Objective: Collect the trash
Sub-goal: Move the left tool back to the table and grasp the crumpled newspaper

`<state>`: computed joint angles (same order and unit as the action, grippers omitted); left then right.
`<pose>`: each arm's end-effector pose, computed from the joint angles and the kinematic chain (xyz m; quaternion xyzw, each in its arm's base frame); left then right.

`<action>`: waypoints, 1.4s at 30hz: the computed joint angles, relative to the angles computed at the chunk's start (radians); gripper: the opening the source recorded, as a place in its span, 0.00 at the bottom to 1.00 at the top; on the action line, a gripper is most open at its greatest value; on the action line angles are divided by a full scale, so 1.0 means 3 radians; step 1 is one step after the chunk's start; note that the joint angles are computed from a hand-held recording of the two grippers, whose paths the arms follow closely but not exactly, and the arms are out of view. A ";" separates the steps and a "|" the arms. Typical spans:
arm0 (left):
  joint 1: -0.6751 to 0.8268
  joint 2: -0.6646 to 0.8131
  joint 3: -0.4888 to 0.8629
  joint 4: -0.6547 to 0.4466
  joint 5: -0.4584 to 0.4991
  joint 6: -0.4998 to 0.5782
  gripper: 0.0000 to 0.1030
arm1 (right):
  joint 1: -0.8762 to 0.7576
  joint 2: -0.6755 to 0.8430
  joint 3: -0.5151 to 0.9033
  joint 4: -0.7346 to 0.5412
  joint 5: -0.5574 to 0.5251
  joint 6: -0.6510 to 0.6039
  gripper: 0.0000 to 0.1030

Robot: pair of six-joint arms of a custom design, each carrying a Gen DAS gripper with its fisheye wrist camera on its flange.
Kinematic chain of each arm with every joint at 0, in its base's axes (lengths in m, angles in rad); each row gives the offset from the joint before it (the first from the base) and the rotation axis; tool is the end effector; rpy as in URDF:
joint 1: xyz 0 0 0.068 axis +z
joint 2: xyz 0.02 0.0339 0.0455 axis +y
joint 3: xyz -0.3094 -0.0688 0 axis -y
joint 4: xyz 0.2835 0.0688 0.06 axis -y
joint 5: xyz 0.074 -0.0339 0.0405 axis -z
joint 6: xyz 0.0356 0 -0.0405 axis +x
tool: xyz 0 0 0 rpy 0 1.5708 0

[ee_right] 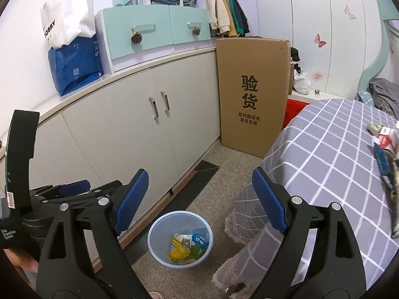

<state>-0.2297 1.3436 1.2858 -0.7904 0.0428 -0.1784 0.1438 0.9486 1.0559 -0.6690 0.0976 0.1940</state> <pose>0.3008 -0.0719 0.3763 0.0315 0.9347 -0.0912 0.3420 0.2061 0.0263 0.3966 0.0455 0.8735 0.0391 0.4831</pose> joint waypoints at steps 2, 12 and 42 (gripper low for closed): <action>-0.0082 -0.0069 0.0024 -0.0027 -0.0035 -0.0026 0.68 | -0.0086 -0.0084 -0.0001 -0.0043 -0.0052 -0.0030 0.81; -0.0820 -0.0233 0.0296 -0.0117 -0.0363 -0.0191 0.72 | -0.1187 -0.0450 0.0209 -0.0410 -0.0799 -0.0392 0.82; -0.2720 0.1625 0.2047 -0.0110 -0.0483 0.0211 0.72 | -0.5453 0.0988 0.1024 -0.1097 -0.3261 -0.2161 0.83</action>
